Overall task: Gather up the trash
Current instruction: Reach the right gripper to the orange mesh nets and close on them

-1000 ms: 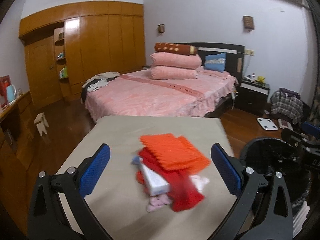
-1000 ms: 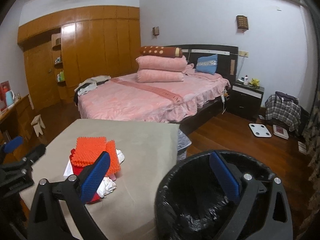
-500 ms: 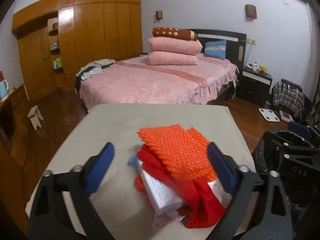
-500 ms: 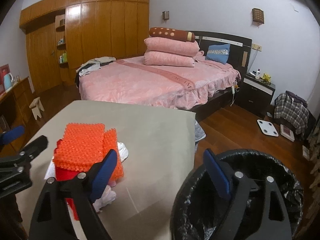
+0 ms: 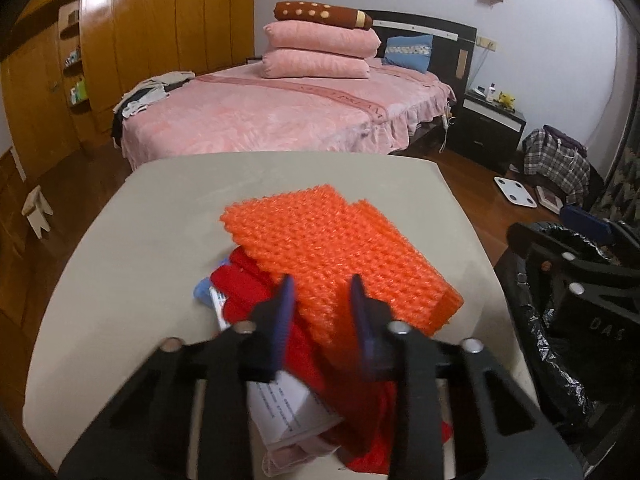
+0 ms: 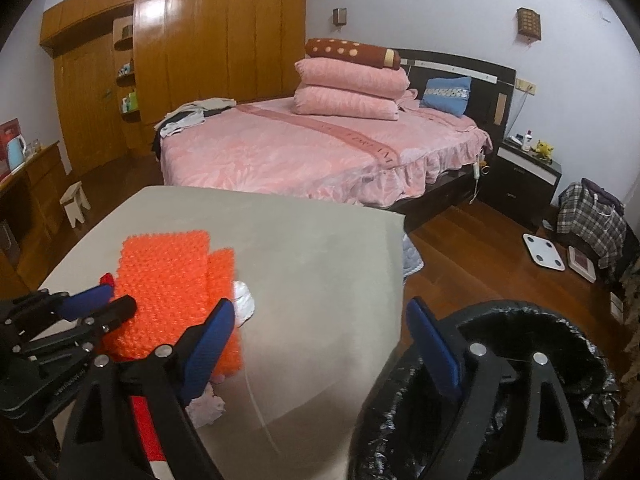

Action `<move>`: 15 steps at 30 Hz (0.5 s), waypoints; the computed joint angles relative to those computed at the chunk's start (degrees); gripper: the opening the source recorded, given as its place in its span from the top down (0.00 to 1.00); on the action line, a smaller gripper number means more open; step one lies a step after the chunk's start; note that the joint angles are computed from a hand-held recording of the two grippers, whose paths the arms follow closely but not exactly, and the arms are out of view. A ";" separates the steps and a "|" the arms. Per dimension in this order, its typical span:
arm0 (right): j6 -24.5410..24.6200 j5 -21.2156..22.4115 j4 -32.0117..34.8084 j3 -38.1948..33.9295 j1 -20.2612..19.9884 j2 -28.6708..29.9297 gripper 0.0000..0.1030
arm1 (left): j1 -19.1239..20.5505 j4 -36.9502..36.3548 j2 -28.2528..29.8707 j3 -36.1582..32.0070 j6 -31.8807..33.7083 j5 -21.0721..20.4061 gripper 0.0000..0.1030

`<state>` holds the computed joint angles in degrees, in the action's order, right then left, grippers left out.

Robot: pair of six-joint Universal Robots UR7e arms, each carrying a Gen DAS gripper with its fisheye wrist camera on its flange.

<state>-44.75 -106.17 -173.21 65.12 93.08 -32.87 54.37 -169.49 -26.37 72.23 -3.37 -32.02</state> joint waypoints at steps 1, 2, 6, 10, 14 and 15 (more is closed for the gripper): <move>0.00 0.02 0.30 -0.14 -0.02 0.14 0.17 | 0.06 -0.83 -0.02 0.24 0.29 -0.24 0.79; 0.05 0.17 0.64 -0.25 -0.06 0.25 0.17 | 0.09 -1.52 0.07 0.22 0.75 -0.19 0.88; 0.39 0.41 1.92 -0.34 -0.19 0.57 0.17 | 0.21 -4.96 -0.40 1.08 2.35 -0.57 0.89; 0.50 0.30 2.23 0.23 -0.28 0.57 0.17 | 0.13 -5.98 -1.08 2.02 1.84 0.05 0.90; 0.36 0.52 2.83 0.06 -0.40 0.57 0.17 | -0.36 -7.67 -2.53 4.06 1.54 1.10 0.90; 0.39 0.71 3.07 0.05 -0.40 0.53 0.17 | -0.51 -8.30 -2.70 4.26 1.97 1.52 0.90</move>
